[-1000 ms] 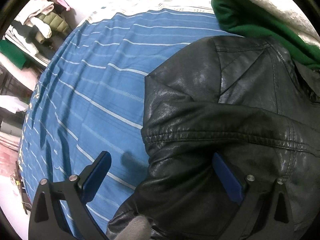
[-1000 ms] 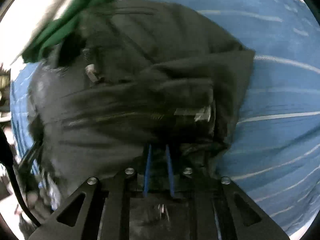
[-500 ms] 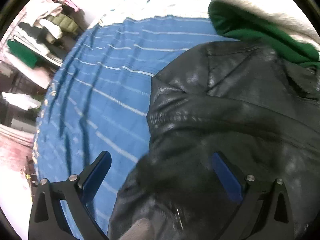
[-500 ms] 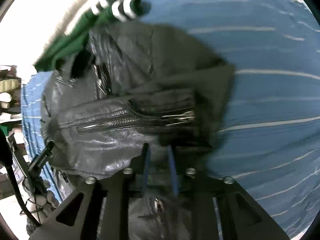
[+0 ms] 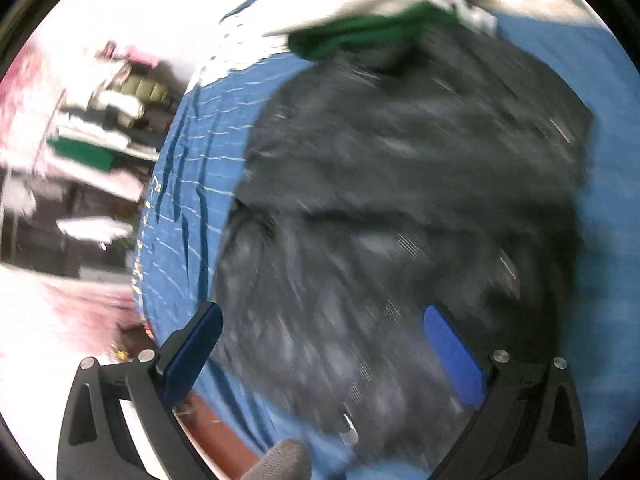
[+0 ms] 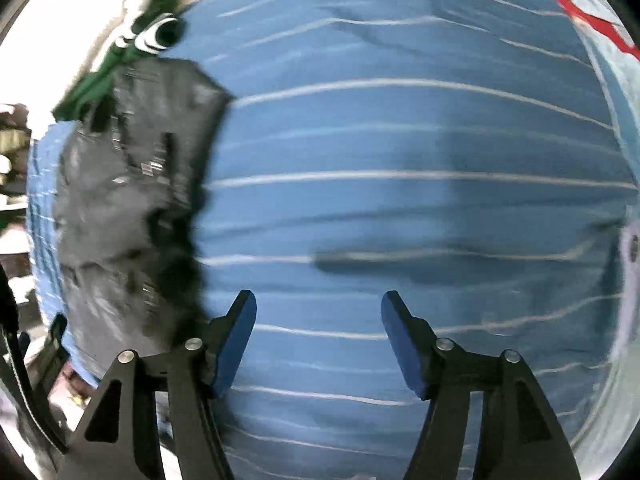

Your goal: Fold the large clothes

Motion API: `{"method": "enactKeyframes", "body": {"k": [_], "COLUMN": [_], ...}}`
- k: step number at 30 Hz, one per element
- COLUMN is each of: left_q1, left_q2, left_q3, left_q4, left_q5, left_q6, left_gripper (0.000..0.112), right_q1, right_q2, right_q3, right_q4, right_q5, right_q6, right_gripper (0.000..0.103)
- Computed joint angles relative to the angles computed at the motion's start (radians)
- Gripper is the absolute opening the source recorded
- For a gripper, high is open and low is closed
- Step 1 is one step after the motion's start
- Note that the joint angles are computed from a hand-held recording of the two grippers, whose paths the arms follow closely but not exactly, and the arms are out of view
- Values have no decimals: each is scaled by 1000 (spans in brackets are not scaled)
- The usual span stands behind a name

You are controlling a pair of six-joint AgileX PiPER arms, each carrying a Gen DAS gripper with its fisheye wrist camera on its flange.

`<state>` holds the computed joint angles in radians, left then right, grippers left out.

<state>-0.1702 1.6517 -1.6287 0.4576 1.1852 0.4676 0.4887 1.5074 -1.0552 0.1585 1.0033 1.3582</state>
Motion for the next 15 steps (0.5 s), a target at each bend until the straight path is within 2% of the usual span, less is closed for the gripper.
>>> {"method": "enactKeyframes", "body": {"k": [4,6,8,9,12,15], "left_q1": [-169,-277,-372,-422,-458,-437], "left_q2": [-244,-331,-380,-388,-341,-252], "left_q3": [352,496,616,693,801,816], "left_q4": [98,160,252,330,473,543], "left_q5": [11,16,-12,-40,-86,-107], "left_q6": [-82,-155,-266,-357,-522,-647], "left_gripper": [103,103,103,103,103,103], "right_q1": [-3,-20,-45,-67,-121,-157], "right_q2": [-134,-200,-249,-270,-284,-278], "right_q3": [152,217,264,284,307,304], "right_q4": [15,18,14,14,11,9], "right_q5": [27,47,64,69,69,60], "right_q6": [4,-1,-10,-23,-68,-102], "right_gripper": [67,67,67,67,67,67]}}
